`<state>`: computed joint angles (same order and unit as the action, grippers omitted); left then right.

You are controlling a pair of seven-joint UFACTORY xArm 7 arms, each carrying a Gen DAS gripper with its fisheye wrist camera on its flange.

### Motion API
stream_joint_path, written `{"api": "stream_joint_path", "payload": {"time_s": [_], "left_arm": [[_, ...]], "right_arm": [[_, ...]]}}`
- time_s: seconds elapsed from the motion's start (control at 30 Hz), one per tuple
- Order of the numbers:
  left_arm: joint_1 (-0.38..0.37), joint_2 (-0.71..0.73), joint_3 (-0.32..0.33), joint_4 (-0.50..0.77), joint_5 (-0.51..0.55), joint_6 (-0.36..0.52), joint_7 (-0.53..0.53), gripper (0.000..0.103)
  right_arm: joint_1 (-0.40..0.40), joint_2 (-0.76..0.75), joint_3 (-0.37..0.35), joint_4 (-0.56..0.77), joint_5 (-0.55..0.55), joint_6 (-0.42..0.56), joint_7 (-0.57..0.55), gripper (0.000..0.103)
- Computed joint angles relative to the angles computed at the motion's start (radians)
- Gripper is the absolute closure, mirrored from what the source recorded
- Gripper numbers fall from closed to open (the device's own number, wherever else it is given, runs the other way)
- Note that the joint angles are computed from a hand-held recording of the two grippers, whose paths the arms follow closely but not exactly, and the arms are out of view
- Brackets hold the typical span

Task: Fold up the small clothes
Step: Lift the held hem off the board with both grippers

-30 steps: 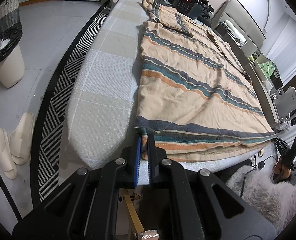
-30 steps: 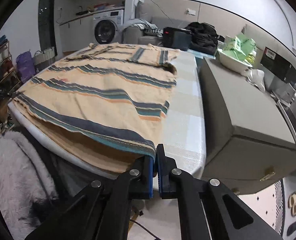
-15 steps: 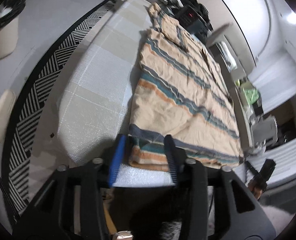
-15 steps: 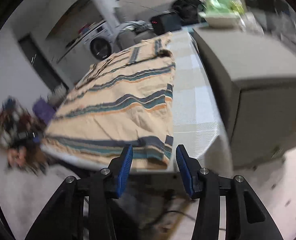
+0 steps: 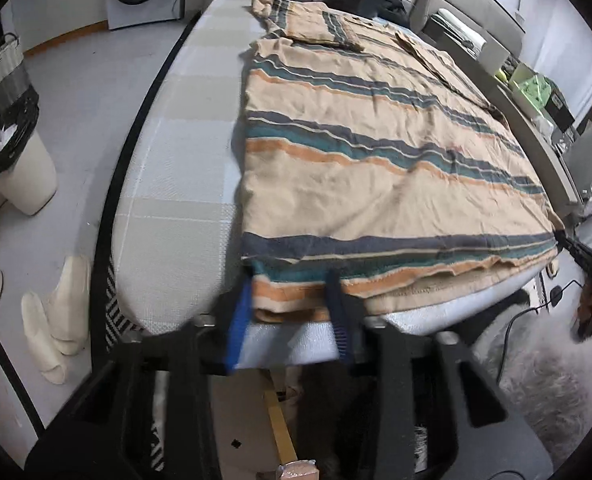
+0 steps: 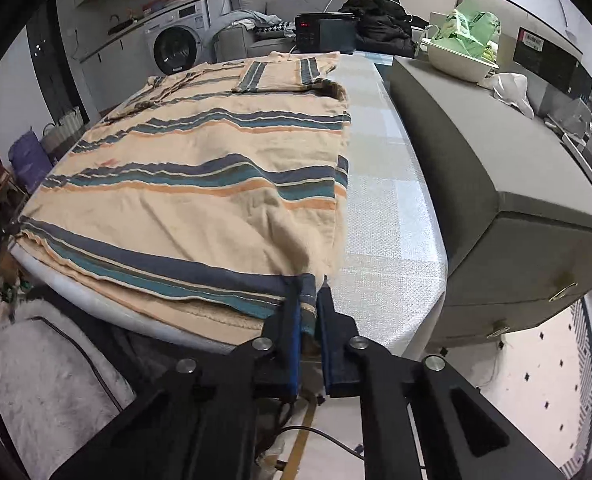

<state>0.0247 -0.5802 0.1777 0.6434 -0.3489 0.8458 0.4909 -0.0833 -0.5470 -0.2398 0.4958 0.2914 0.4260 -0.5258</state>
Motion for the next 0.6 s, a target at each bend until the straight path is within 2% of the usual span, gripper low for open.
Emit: {"api": "stream_joint_path", "payload": {"time_s": [0.03, 0.1, 0.17, 0.33, 0.6], "left_arm": [[-0.003, 0.007, 0.013, 0.008, -0.011, 0.017, 0.004, 0.098], [-0.005, 0.001, 0.035, 0.001, -0.053, -0.001, 0.016, 0.1], [-0.012, 0.006, 0.064, 0.004, -0.11, -0.012, 0.022, 0.101], [-0.035, 0.029, 0.141, 0.05, -0.262, 0.077, 0.097, 0.101], [0.0, 0.029, 0.122, 0.086, -0.355, 0.115, 0.133, 0.101]], "right_arm": [[0.011, 0.001, -0.019, 0.003, 0.018, 0.006, -0.009, 0.097], [0.026, 0.001, -0.052, 0.009, 0.059, 0.014, -0.026, 0.098], [0.028, -0.004, -0.072, 0.013, 0.105, 0.013, -0.016, 0.098], [0.055, -0.03, -0.138, 0.029, 0.211, 0.047, -0.056, 0.098], [0.07, -0.059, -0.177, 0.056, 0.327, 0.115, -0.12, 0.098]]}}
